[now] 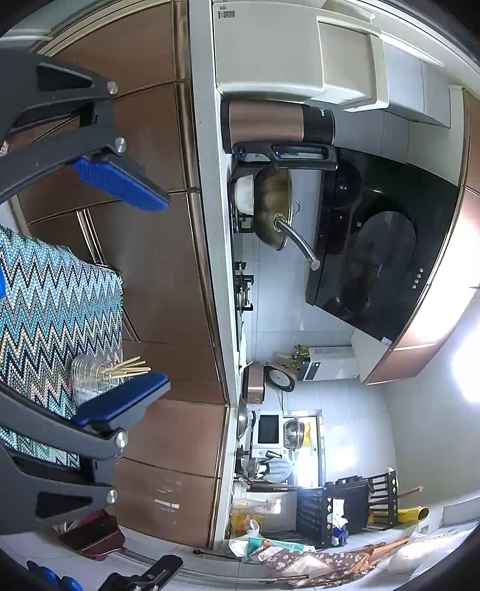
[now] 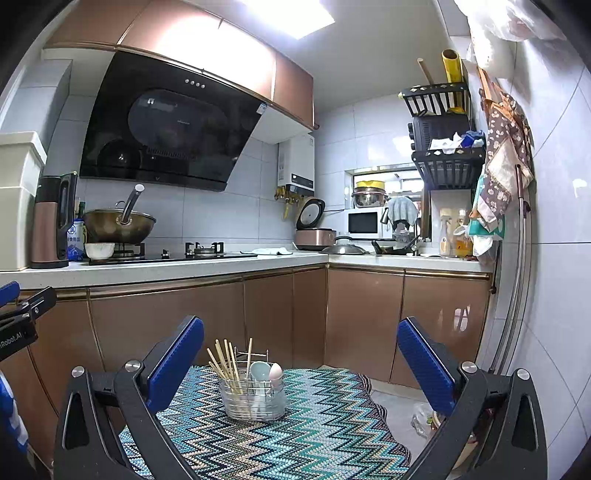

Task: Organize utensils

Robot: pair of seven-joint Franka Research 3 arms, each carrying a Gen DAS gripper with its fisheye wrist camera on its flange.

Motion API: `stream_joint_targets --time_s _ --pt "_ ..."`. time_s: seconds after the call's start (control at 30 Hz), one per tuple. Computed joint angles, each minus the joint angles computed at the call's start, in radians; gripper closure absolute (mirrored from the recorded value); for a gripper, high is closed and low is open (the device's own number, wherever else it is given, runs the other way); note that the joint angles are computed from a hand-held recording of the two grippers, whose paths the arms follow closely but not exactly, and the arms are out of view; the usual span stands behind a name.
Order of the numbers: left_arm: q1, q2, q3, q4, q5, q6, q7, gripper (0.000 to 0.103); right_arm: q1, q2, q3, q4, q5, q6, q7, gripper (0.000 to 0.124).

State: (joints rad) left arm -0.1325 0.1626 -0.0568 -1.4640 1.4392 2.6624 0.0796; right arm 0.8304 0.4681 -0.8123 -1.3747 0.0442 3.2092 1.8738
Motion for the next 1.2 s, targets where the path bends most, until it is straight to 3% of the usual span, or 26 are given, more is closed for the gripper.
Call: stream_joint_targets --time_s 0.4,0.57,0.93,1.2 --pt "-0.003 0.033 0.009 0.038 -0.027 -0.019 0.031 0.014 -0.164 0.018 0.199 0.089 -0.055 -0.029 -0.028 0.021" --pt "-0.015 0.058 0.019 0.070 -0.048 -0.046 0.060 0.014 -0.288 0.053 0.348 0.183 -0.062 -0.051 -0.077 0.021" --pt "-0.036 0.119 0.049 0.147 -0.116 -0.075 0.138 0.014 -0.463 0.167 0.578 0.394 -0.045 -0.124 -0.188 0.021" --pt "-0.059 0.164 0.071 0.209 -0.160 -0.079 0.187 0.014 -0.498 0.225 0.604 0.492 -0.031 -0.159 -0.195 0.021"
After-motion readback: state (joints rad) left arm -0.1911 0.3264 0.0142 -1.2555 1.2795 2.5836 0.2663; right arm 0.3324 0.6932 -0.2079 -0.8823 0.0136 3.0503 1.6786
